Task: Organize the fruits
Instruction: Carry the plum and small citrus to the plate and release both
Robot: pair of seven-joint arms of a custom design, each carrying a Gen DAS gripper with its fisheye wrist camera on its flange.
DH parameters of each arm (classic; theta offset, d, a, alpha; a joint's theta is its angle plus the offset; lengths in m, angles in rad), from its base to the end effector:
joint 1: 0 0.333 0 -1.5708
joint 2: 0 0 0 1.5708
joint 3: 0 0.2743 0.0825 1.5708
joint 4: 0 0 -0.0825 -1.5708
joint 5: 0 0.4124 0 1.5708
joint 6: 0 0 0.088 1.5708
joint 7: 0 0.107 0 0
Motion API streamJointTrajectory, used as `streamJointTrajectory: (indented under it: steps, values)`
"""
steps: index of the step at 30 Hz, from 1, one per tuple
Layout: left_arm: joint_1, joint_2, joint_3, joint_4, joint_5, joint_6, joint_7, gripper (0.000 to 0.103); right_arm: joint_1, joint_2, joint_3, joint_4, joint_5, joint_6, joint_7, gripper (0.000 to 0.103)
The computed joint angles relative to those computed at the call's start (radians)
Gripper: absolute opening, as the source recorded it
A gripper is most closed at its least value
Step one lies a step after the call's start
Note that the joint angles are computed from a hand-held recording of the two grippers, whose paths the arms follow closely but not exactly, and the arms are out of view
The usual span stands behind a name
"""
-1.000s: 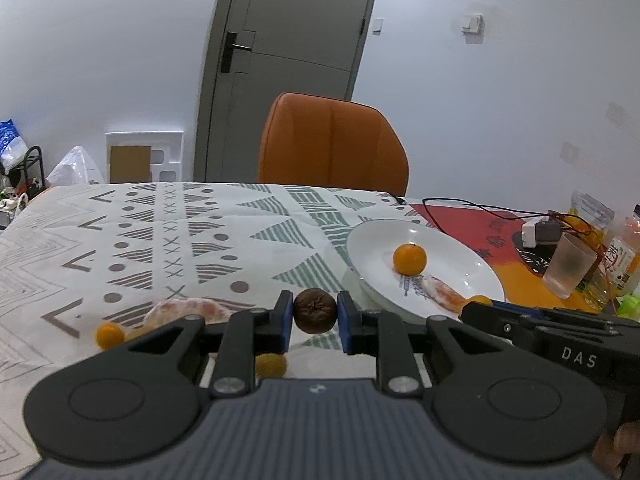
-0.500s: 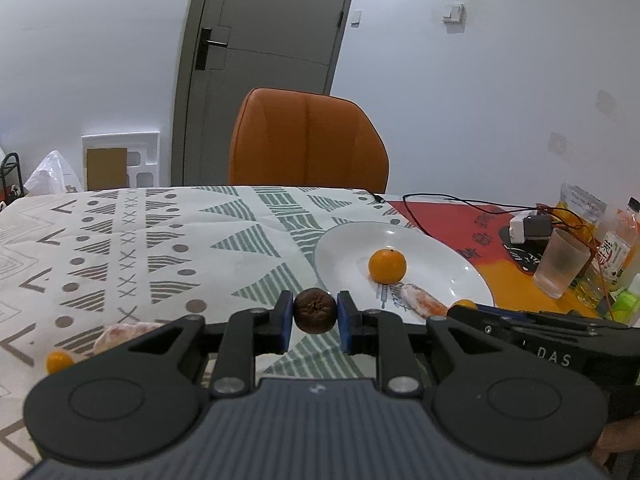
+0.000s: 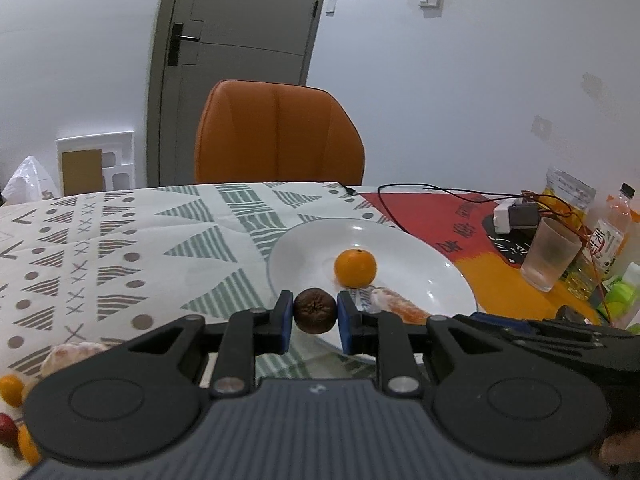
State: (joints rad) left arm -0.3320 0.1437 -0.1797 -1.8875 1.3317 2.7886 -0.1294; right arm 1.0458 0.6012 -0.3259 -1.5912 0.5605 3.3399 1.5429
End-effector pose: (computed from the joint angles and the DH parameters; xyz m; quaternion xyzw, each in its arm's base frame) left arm 0.5460 -0.3530 0.4375 -0.6362 0.5863 -0.4093 0.2900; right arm 0.5550 0.4761 0.3902 -0.6703 0.4941 -0.1927 0.5190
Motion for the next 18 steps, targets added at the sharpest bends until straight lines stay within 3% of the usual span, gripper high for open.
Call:
streamJointTrajectory:
  steps: [11, 18]
  values:
    - [-0.032, 0.074, 0.019, 0.089, -0.041, 0.008, 0.074, 0.022, 0.017, -0.026, -0.013, -0.043, 0.046, 0.016, -0.025, 0.030]
    - [-0.040, 0.053, 0.024, 0.073, -0.059, -0.022, 0.066, 0.026, 0.025, -0.037, -0.010, -0.054, 0.082, 0.032, -0.058, 0.030]
